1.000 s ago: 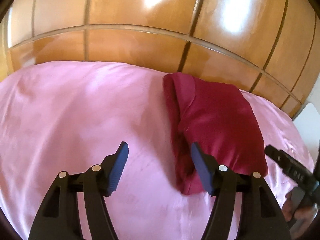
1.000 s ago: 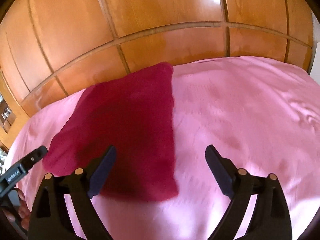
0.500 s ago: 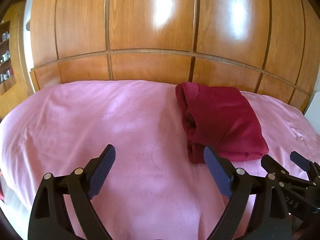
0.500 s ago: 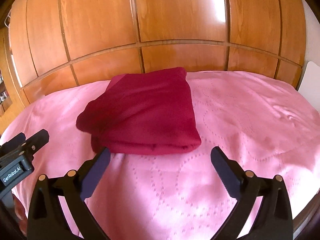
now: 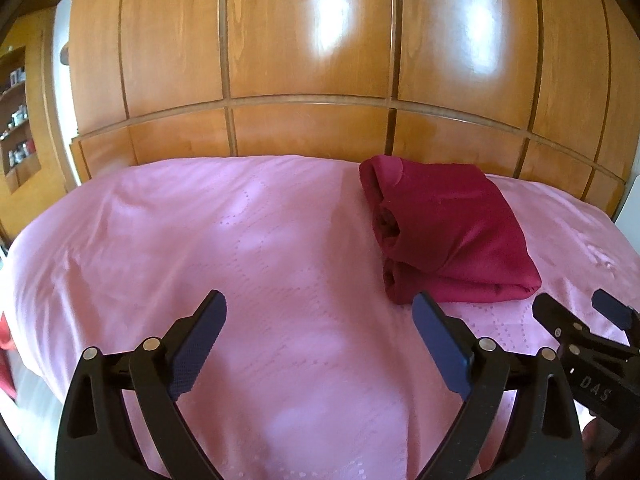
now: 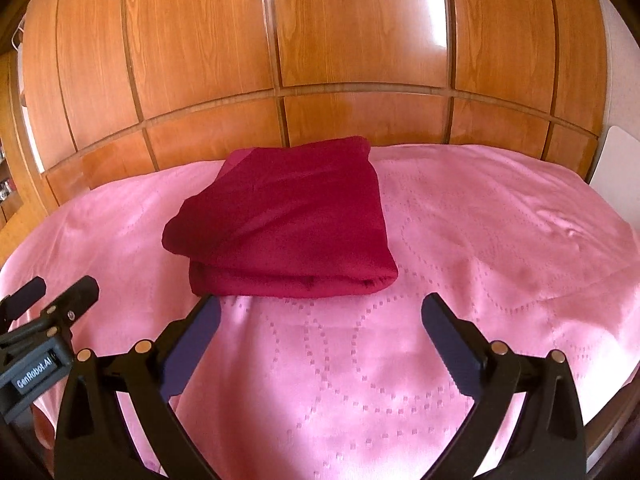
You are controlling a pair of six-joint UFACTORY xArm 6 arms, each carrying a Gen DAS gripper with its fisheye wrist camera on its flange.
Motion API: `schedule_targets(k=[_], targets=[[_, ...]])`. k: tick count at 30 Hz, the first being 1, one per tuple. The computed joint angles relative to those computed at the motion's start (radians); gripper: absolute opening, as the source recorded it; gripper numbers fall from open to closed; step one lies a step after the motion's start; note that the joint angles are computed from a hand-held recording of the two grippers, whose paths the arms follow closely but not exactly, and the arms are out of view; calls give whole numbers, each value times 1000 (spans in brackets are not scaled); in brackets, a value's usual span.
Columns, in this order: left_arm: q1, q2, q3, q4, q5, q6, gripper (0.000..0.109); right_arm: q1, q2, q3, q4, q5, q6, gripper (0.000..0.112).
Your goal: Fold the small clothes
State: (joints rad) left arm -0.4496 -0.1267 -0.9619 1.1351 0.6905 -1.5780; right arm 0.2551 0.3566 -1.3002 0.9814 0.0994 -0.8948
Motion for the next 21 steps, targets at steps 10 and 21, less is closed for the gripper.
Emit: schedule_targets(k=[10, 21], targets=[[0, -19, 17, 16, 0, -14, 93, 13, -19, 27, 40, -19, -46, 100], [-11, -23, 15, 24, 19, -24, 93, 18, -22, 22, 127, -30, -132, 100]])
